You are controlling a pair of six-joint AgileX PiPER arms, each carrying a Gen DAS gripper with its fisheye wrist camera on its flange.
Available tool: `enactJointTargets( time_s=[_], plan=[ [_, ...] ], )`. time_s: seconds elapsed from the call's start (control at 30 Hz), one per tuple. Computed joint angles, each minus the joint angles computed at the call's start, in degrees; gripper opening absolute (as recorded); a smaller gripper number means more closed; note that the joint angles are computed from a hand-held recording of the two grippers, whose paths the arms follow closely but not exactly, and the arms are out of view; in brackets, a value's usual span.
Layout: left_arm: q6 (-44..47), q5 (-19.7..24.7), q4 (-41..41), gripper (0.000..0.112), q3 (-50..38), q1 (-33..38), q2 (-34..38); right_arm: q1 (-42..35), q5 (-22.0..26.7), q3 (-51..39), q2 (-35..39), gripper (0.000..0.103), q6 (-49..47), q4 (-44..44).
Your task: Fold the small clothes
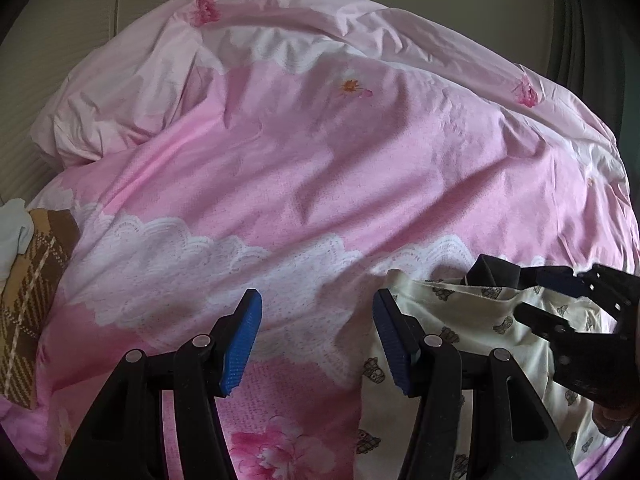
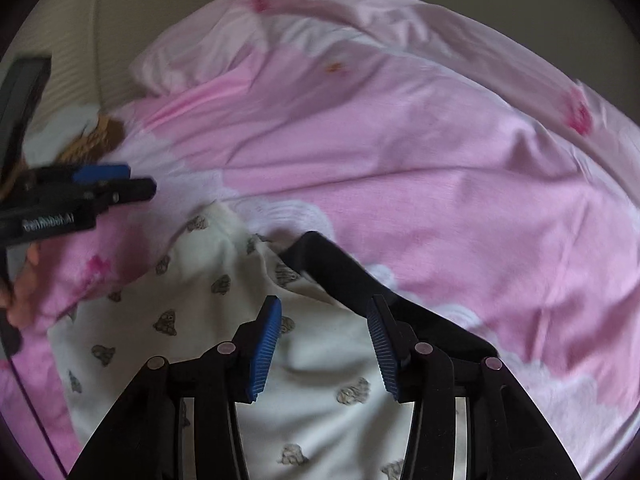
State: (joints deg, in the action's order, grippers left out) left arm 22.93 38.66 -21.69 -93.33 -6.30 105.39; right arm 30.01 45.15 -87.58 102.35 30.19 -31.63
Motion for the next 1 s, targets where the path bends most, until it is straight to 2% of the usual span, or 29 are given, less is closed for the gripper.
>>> enactJointTargets(
  time_s=[0.1, 0.17, 0.2, 0.23, 0.4, 0.47, 0.57, 0.6, 0.63, 0.7, 0.83, 0.97, 1.0],
  plan=[
    [1.13, 0.16, -0.55, 0.057, 0.32, 0.31, 0.01, 0.11, 2.20, -3.02, 3.17, 0.045, -1.79, 0.17],
    [1.56, 0.14, -0.75, 0.057, 0.40, 0.54, 0.12, -0.12, 3.01, -4.24, 4.44, 0.029, -2.50, 0.47],
    [1.83, 0.40, -0.99, 0.057, 0.23, 0.70, 0.30, -0.58, 3.09, -4.86, 4.93, 0.008, -3.09, 1.43],
    [1.84, 0.48, -0.98, 0.057, 0.18, 0.77, 0.42, -0.93, 2.72, -4.96, 5.02, 0.003, -2.88, 1.71],
    [2.12, 0.25, -1.40, 0.057, 0.49, 1.01, 0.53, -1.80, 1.03, -4.22, 4.48, 0.003, 2.67, -1.01],
    [2.86, 0.97, -2.34, 0.057, 0.87, 1.29, 0.29, -2.90, -0.50, -3.41, 3.80, 0.003, 3.66, 0.45],
    [5.28, 1.10, -3.80, 0.057, 3.33, 1.62, -1.57, -2.94, -2.44, 1.31, -0.51, 0.006, 8.16, -0.25],
    [6.67, 0.91, -4.91, 0.057, 5.29, 1.86, -3.09, -2.62, -2.60, 2.73, -1.92, 0.013, 10.20, -1.00],
    [7.36, 0.71, -5.57, 0.057, 6.74, 1.98, -4.24, -2.25, -2.90, 4.98, -4.05, 0.026, 12.93, -2.25],
    [9.06, 0.64, -7.18, 0.057, 10.18, 2.25, -7.01, -0.94, -2.65, 8.80, -7.82, 0.039, 18.86, -5.51],
    [11.62, 0.03, -9.75, 0.057, 19.16, 2.70, -14.14, 2.22, -0.46, 17.59, -17.41, 0.040, 29.97, -10.22],
    [13.13, 1.05, -11.92, 0.058, 27.36, 5.15, -20.15, 9.80, 6.57, 26.58, -27.84, 0.043, 45.69, -16.44],
    [13.31, 1.37, -12.43, 0.058, 29.45, 5.88, -21.57, 12.37, 9.23, 28.43, -29.78, 0.048, 49.87, -18.10]
  ],
)
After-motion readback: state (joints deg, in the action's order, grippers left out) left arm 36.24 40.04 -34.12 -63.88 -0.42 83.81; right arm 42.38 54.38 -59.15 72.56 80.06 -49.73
